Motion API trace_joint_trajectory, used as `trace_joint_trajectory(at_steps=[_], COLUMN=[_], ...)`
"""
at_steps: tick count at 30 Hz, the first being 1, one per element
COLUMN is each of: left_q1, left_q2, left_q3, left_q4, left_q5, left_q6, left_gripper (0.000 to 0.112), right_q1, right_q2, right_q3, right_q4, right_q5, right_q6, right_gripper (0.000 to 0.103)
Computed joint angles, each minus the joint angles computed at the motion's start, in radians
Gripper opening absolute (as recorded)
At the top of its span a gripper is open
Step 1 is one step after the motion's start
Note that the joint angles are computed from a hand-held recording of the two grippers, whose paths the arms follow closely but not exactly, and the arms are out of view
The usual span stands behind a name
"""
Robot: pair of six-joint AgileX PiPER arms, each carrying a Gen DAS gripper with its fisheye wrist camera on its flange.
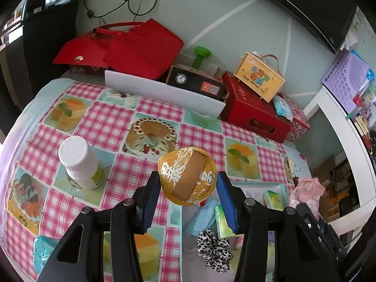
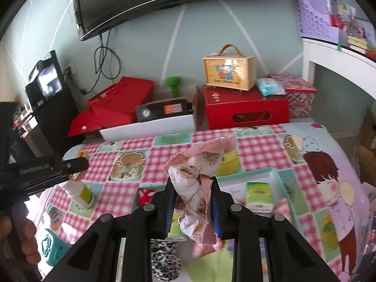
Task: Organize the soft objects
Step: 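Carry the gold cake over the tray with the left gripper while the right gripper carries the cloth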
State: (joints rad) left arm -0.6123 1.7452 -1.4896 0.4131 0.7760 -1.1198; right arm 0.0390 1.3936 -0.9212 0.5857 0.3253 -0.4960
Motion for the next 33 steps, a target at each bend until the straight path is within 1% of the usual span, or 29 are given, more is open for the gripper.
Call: trace_joint_trajectory(at_steps=[7, 15, 21, 24, 30, 33], left_q1=[-0.036, -0.091, -0.117, -0.105, -0.100, -0.109], left_q2=[0.016, 0.040, 0.070, 0.093, 0.114, 0.108], left_q3=[-0.007, -0.009, -0.001, 0.005, 0.047, 0.067], left_q4=[-0.043, -0.086, -0.142, -0.226, -0.329, -0.322], left_q5=[-0.011, -0.020, -0.027, -0.046, -0.060, -0.065], left_q6=[0.051, 0.101, 0.151, 0.216, 0.279, 0.264], left_gripper=[0.050, 0.050, 0.050, 0.050, 0.050, 0.050], right_q1=[-0.068, -0.123, -0.113, -0.101, -0.077, -0.074], right_q2=[-0.025, -0.054, -0.076, -0.059, -0.028, -0.025], right_q3=[0.005, 0.032, 0.062, 0.078, 0.117, 0.142], right_q4=[-0.085, -0.068, -0.062, -0.038, -0.040, -0.033], right_q5=[0.029, 0.064, 0.083, 0.103, 0.115, 0.117], right_q6=[0.088, 0.066, 0.053, 0.023, 0.014, 0.002], right_gripper=[0.029, 0.029, 0.029, 0.029, 0.029, 0.029])
